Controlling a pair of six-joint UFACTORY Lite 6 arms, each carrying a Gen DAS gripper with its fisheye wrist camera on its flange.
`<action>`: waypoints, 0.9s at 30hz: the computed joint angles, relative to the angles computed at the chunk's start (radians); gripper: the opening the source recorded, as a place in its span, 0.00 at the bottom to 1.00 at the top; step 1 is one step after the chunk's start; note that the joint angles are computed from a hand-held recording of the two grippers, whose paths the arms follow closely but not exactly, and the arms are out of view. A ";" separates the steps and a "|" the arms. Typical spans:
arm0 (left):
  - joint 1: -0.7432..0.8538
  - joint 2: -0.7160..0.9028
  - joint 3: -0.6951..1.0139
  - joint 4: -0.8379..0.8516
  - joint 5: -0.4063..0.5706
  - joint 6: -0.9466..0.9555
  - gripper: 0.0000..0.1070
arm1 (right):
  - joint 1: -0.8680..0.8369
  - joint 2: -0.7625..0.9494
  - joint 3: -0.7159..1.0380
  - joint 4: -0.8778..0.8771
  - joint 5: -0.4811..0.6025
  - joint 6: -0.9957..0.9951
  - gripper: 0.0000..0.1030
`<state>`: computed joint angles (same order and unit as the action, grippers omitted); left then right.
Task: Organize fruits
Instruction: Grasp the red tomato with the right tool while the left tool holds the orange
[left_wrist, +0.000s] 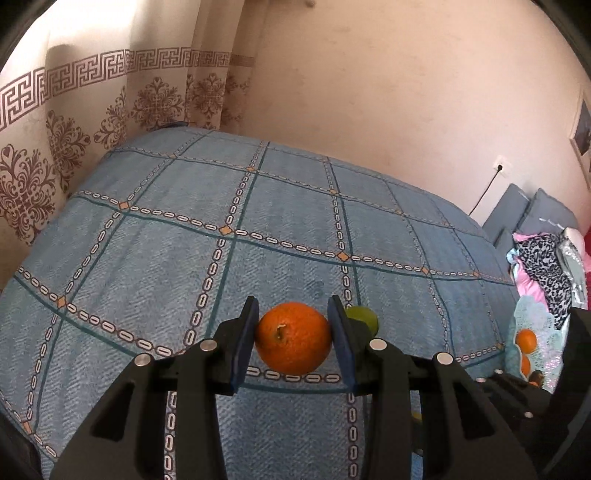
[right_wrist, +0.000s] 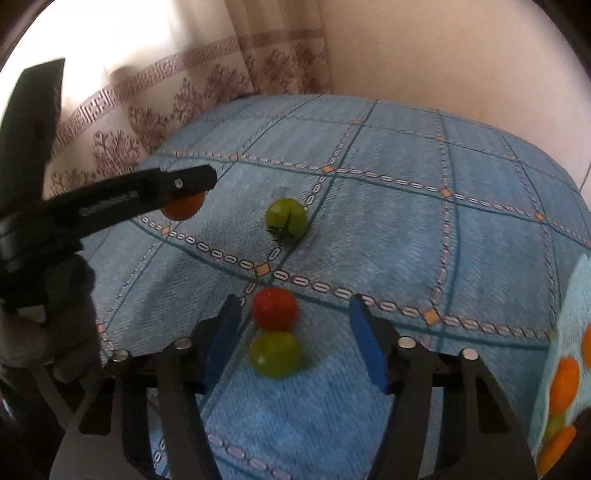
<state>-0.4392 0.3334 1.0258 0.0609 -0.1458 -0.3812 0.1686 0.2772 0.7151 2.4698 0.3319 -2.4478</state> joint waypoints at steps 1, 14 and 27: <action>0.002 -0.003 -0.003 0.021 -0.003 -0.021 0.37 | 0.008 0.014 0.012 0.002 -0.005 -0.002 0.50; 0.006 -0.003 -0.005 0.181 -0.012 -0.176 0.37 | 0.060 0.048 0.036 0.128 -0.019 -0.098 0.28; -0.002 -0.014 -0.015 0.216 -0.018 -0.207 0.37 | -0.069 -0.230 -0.136 -0.029 0.042 0.106 0.28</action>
<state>-0.4416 0.3198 1.0107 0.2770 -0.1642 -0.5880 0.0994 0.0468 0.5789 2.4404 0.3736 -2.3414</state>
